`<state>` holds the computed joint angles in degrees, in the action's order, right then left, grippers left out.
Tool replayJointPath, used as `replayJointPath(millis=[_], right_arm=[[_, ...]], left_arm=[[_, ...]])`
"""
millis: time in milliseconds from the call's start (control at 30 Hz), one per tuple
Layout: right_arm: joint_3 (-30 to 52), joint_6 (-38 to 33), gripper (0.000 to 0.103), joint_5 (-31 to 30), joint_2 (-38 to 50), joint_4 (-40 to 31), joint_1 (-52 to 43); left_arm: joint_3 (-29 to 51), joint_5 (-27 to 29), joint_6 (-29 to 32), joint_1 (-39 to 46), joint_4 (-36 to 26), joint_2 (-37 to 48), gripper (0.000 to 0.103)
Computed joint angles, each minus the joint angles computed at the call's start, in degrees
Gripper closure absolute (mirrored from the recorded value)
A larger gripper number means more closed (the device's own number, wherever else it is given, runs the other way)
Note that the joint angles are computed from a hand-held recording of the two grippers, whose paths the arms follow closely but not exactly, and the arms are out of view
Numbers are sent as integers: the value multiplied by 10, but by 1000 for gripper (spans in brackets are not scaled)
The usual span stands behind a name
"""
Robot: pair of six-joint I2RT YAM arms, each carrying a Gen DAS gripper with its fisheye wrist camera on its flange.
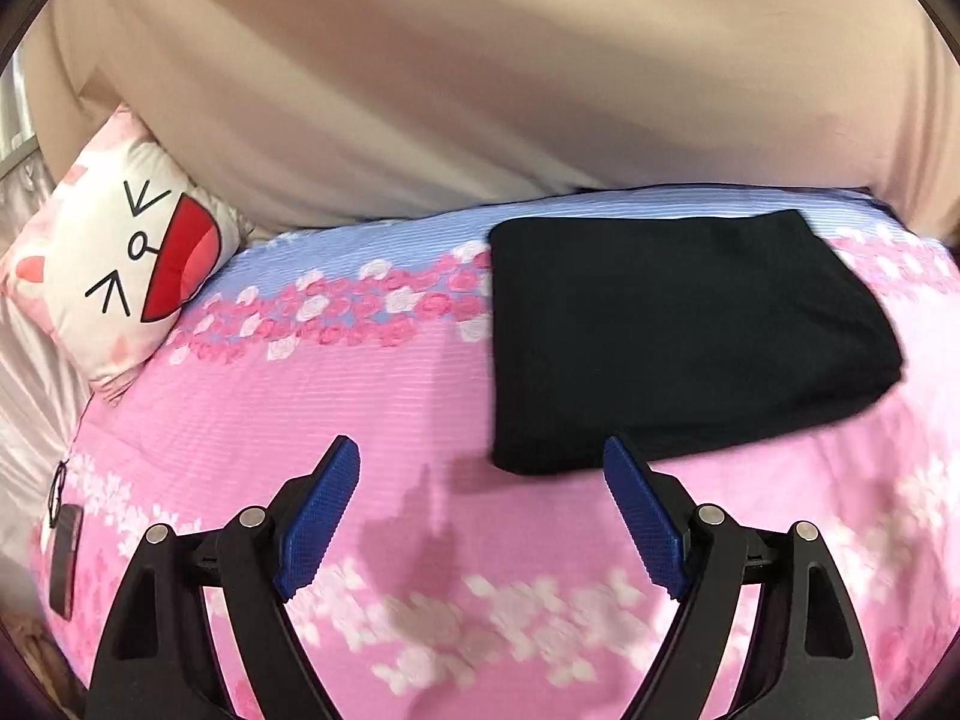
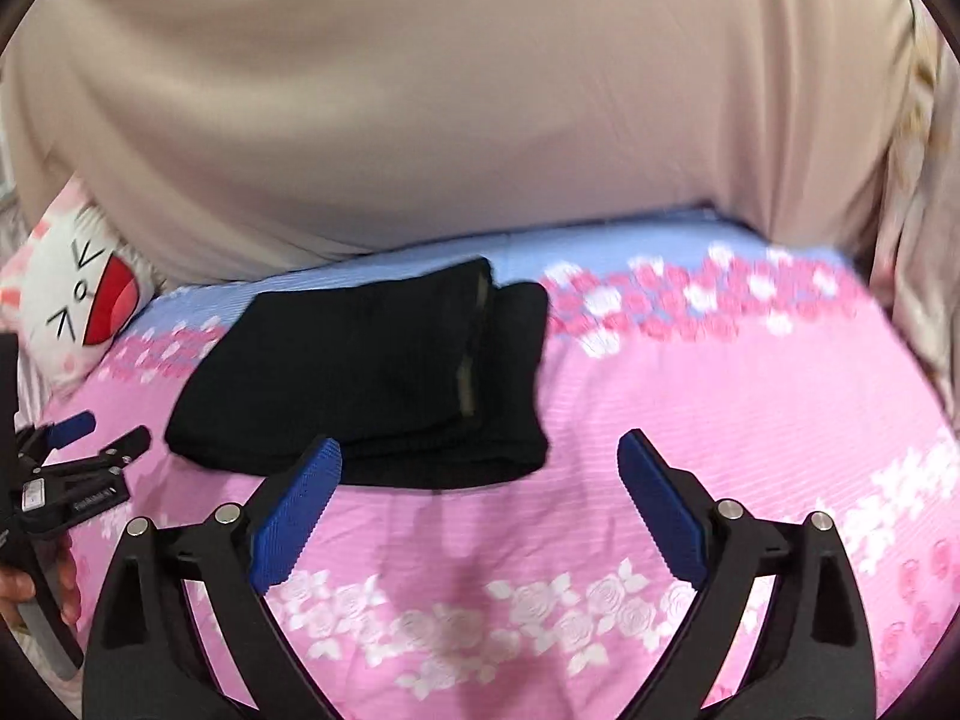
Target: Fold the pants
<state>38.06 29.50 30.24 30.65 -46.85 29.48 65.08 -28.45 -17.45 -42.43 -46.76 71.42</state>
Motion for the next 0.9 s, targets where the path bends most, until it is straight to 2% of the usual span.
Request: replayJointPath(millis=[133,233,267,300,367,500,600,633,667,700,733,767,900], right_arm=[[5,89,12,116,37,-59,140],[-13,109,13,117,40,-72,156],[-22,91,23,93,35,-57,133],[-31,59,30,44,30,-36,92],[-40,14,45,-9,44,7,52],[-47,-55,48,-96,102,92,-27],[-48,-109,48,-157,183,170,-122],[-49,-118,51,-164,211,188,-151],[-55,-125,59,-170,234,205,-186],[-70,-136,65,-209,252,225,-246],[-85,-141,65,-267,240,237,-295],[-87,-126,65,-285,214,216,-320],[-42,-113,63,-232,129,142,-257]], left_arm=[[-12,3,-37,-46,-17,-15,21],[-34,-5,-68,-79,-29,-25,20],[-41,4,-79,-85,-29,-25,20],[-47,12,-87,-87,-25,-24,20],[-60,44,-100,-80,-16,-26,20],[-69,64,-109,-68,-11,-28,20],[-69,62,-109,-63,-13,-33,20],[-71,64,-107,-61,-12,-35,20],[-70,64,-104,-59,-12,-36,20],[-70,63,-101,-58,-13,-38,20],[-70,59,-96,-58,-14,-40,20],[-70,56,-91,-57,-14,-43,20],[-59,45,-73,-54,-3,-33,20]])
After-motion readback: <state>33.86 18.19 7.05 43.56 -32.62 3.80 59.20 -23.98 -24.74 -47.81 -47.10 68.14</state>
